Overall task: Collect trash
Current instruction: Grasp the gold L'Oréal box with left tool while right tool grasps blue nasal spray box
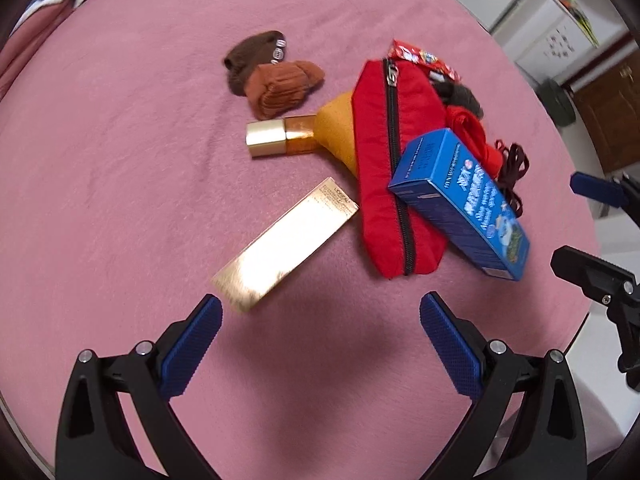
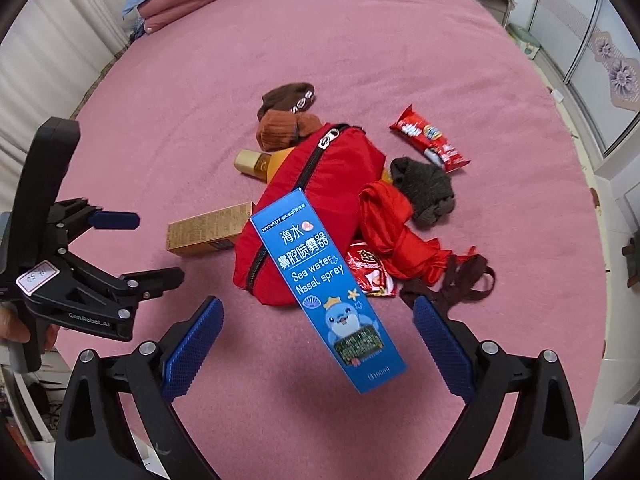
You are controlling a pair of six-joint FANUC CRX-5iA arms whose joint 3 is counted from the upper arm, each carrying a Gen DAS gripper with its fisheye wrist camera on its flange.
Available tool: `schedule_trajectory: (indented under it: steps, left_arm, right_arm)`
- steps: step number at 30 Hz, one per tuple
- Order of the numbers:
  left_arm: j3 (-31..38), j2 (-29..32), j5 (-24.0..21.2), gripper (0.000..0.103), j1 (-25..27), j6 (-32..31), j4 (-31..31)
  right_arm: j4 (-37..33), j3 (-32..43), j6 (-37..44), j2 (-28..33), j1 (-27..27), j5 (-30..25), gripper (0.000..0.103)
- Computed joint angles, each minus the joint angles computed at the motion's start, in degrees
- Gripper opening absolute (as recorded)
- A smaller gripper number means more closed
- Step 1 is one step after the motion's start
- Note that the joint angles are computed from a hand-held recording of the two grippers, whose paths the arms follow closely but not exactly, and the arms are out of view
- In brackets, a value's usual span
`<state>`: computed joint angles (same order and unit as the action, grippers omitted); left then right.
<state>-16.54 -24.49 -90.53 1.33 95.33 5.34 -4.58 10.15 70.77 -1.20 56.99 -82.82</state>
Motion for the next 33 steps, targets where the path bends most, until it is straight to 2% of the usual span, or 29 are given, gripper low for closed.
schedule_trajectory:
  steps: [8,15,18,20,21,22,23,25,26,28,33]
  left_arm:
    - [-2.5,3.9,3.6,0.099,1.0,-7.3,-1.4]
    - [-5.6,5.4,6.1,0.096,4.1,-11.7,0.9]
    - [-6.1,6.0,6.3,0.088,4.2,-11.9,0.7]
    - [-7.0,5.9,6.3,0.071,5.2,-12.1,2.1]
    - [-7.5,5.9,6.1,0.066,5.9,-12.2,2.7]
    - [-7.9,6.0,5.9,0.056,6.5,-11.8,3.3]
    - [-8.5,5.5,5.6,0.051,6.7,-11.0,3.2]
    - [-8.6,4.8,5.9,0.049,6.8,-10.1,2.8]
    - [-8.7,4.5,5.9,0.047,6.9,-9.5,2.8]
    - [-9.3,3.6,5.7,0.044,7.3,-8.8,3.8]
    - [-9.5,0.9,4.0,0.042,7.3,-4.9,3.1]
  right_arm:
    - [-1.0,-0.5,1.2,2.6,-1.2,0.8,0.088]
    - [-2.2,-1.2,3.1,3.5,-1.6,1.5,0.087]
    - [-2.3,-1.6,4.4,4.2,-1.4,1.8,0.085]
    - [-2.0,-1.9,5.1,4.8,-1.2,2.0,0.084]
    - [-2.1,-2.0,5.3,5.1,-1.3,2.0,0.083]
    - [-2.2,-2.0,5.5,5.4,-1.3,1.9,0.080]
    - [-2.3,-2.0,5.7,5.7,-1.4,1.8,0.078]
    - [-2.5,-2.1,5.7,6.0,-1.5,2.0,0.074]
    - [-2.9,-2.1,5.8,6.2,-1.7,1.8,0.065]
    - [-3.8,-1.9,5.8,6.5,-2.0,1.1,0.057]
    - [-4.6,-2.8,4.8,5.2,-2.3,1.5,0.056]
